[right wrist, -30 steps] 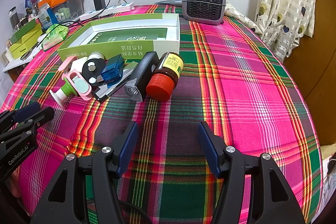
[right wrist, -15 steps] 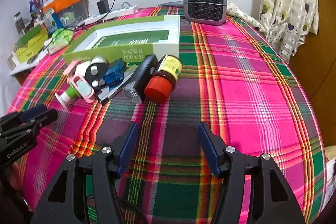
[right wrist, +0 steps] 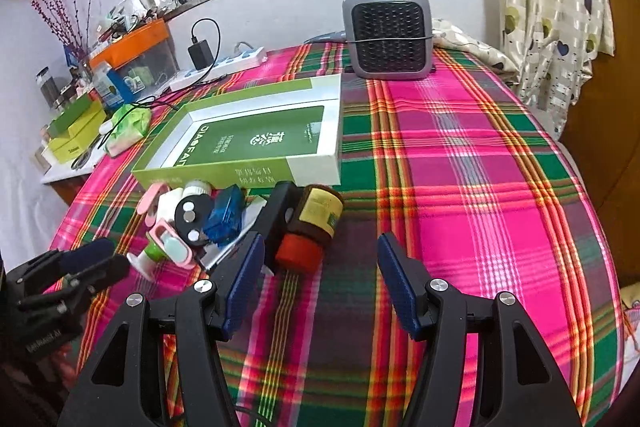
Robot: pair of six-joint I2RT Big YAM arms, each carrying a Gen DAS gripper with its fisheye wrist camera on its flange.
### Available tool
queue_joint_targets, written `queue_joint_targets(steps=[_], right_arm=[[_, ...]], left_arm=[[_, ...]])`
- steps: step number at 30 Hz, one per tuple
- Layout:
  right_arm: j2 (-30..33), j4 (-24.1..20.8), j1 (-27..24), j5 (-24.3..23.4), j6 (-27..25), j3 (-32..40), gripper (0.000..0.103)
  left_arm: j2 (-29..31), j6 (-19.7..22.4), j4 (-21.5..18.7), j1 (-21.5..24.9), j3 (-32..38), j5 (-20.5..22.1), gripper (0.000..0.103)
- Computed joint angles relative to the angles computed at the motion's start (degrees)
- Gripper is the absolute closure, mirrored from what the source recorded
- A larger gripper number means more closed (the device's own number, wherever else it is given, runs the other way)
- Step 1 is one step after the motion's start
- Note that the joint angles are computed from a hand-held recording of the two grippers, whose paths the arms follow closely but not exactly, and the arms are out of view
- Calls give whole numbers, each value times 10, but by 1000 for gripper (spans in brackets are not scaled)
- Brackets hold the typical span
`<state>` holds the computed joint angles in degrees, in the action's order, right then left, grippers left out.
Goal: Organize rigid objects
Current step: 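Grasp the brown red-lidded jar with the right gripper while the left gripper grasps the green suction-cup holder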
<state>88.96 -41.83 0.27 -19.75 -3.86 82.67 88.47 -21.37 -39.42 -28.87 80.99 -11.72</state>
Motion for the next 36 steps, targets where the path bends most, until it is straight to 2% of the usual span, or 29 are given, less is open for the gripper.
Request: queue_joint_targets(steps=[5, 11, 15, 29, 36], right_arm=[[18, -11, -1, -7, 8, 16, 43], [39, -30, 0, 0, 13, 44, 43], [51, -44, 7, 20, 4, 58, 43], [81, -78, 17, 75, -10, 91, 43], [79, -72, 19, 94, -16, 85, 43]], left_arm=[[25, 7, -28, 0, 27, -14, 57], [38, -1, -47, 8, 39, -8, 57], [46, 1, -59, 10, 46, -14, 57], [72, 9, -79, 20, 74, -1, 57], [68, -1, -75, 23, 70, 12, 57]])
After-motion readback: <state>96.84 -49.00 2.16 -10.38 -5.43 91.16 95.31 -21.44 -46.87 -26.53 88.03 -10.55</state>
